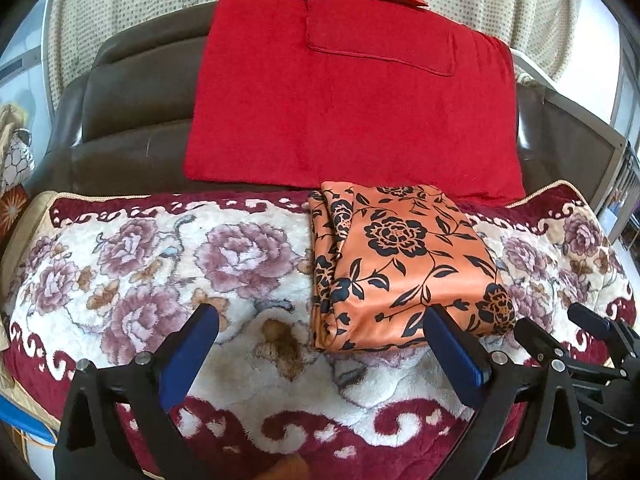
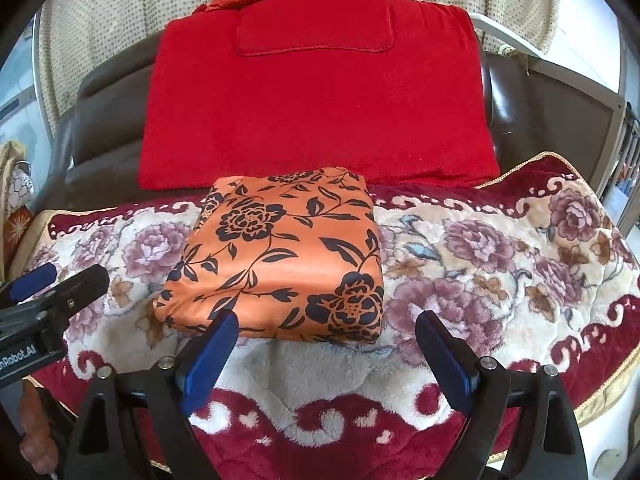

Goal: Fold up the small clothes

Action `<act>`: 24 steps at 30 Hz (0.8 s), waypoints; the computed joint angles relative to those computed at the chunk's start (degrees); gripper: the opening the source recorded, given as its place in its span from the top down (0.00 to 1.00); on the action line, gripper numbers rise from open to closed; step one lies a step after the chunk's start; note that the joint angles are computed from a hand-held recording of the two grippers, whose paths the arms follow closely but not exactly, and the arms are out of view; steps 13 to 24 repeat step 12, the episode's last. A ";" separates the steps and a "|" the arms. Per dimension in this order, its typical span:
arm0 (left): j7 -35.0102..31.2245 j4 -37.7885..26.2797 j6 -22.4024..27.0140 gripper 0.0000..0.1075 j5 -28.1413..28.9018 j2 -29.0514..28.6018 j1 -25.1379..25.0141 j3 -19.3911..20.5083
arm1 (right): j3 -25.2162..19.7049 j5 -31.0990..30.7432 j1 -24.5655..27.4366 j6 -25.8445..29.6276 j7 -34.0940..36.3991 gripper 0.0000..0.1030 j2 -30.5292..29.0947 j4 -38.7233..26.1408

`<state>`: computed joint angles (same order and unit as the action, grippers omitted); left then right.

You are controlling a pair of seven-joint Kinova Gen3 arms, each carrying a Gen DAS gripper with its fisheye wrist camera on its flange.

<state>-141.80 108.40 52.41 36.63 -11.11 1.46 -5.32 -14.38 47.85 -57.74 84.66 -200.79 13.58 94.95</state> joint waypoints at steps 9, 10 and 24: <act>0.79 0.08 -2.23 0.06 -0.68 0.24 1.08 1.33 | 0.37 -0.38 0.72 -0.86 1.49 0.10 0.17 -0.15; 1.27 0.44 -3.35 0.06 -0.93 -0.03 1.18 1.69 | 0.41 -0.37 0.77 -0.87 1.56 0.10 0.21 -0.19; 2.44 -0.15 -3.25 0.06 -1.53 0.51 1.60 1.99 | 0.53 -0.37 1.03 -1.25 1.66 0.10 0.10 0.03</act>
